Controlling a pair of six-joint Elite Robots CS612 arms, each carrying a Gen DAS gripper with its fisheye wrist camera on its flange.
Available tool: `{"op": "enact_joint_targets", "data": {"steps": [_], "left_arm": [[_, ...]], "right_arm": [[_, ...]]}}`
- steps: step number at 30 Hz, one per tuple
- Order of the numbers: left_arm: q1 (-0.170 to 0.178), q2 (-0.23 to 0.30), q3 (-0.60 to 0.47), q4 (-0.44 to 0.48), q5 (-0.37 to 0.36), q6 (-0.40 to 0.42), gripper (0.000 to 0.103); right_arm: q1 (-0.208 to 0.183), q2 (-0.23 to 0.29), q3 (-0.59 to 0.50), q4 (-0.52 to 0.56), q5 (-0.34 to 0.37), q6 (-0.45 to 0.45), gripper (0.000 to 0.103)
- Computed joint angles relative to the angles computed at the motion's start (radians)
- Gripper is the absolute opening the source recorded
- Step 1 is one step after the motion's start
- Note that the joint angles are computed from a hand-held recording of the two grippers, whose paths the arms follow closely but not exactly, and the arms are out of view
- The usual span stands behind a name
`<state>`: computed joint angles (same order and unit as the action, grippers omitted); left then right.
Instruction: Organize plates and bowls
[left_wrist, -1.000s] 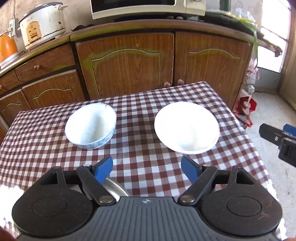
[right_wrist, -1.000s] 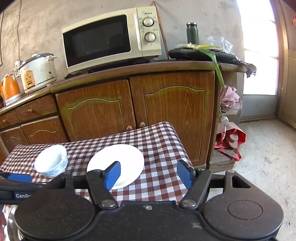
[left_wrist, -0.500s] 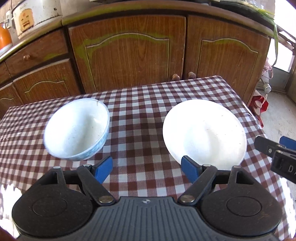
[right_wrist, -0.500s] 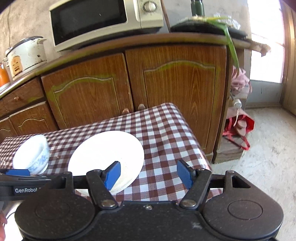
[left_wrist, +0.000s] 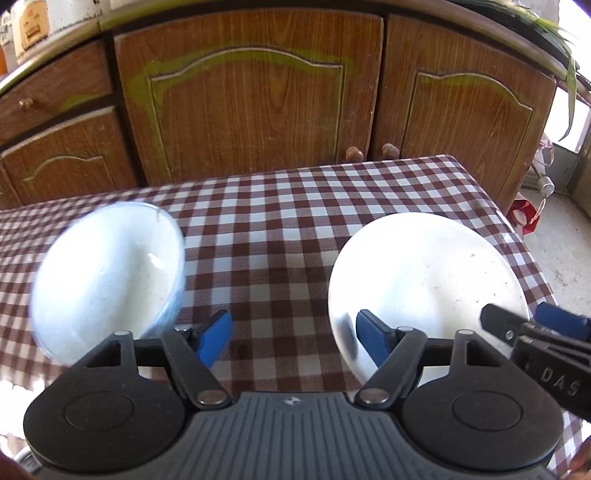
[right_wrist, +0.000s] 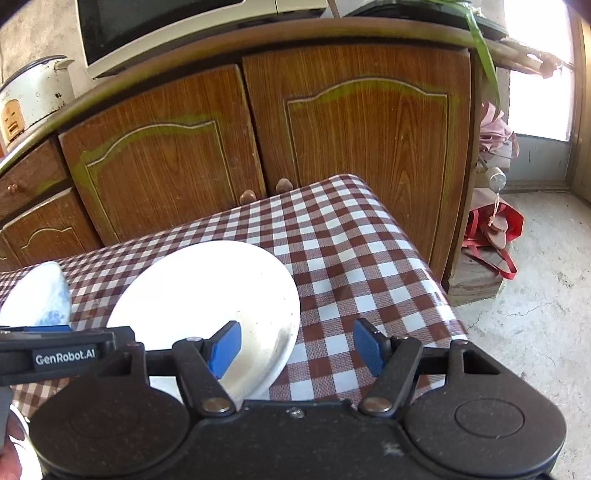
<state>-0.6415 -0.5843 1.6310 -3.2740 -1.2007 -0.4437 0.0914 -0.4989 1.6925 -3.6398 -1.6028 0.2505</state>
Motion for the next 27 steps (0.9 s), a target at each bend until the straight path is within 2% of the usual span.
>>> {"op": "enact_joint_targets", "data": {"steps": [4, 6, 7, 8, 9, 10, 14, 21, 27], "left_arm": [[0.011, 0.016, -0.022, -0.006, -0.023, 0.014, 0.074], [0.013, 0.022, -0.027, -0.023, -0.042, 0.025, 0.065], [0.015, 0.025, -0.031, -0.024, -0.064, 0.03, 0.057], [0.017, 0.028, -0.034, -0.029, -0.081, 0.034, 0.048], [0.017, 0.03, -0.034, -0.039, -0.097, 0.042, 0.041], [0.017, 0.031, -0.035, -0.044, -0.115, 0.054, 0.027], [0.006, 0.026, -0.022, -0.048, -0.106, 0.087, 0.026], [0.005, 0.001, 0.009, -0.038, -0.128, 0.058, 0.026], [-0.015, -0.032, 0.051, -0.061, -0.099, 0.061, 0.026]], "right_arm": [[-0.004, 0.018, -0.023, 0.001, 0.013, 0.019, 0.08], [-0.006, 0.024, -0.03, 0.002, 0.027, 0.039, 0.079], [-0.008, 0.027, -0.031, -0.005, 0.041, 0.046, 0.076], [-0.01, 0.03, -0.033, -0.012, 0.065, 0.052, 0.069], [-0.012, 0.033, -0.034, -0.017, 0.089, 0.056, 0.039], [-0.01, 0.032, -0.036, -0.004, 0.096, 0.055, 0.021], [-0.001, 0.031, -0.028, -0.019, 0.063, 0.074, 0.02], [0.001, 0.016, 0.008, -0.063, 0.063, 0.066, 0.02], [0.004, -0.013, 0.057, -0.115, 0.046, 0.051, 0.02]]}}
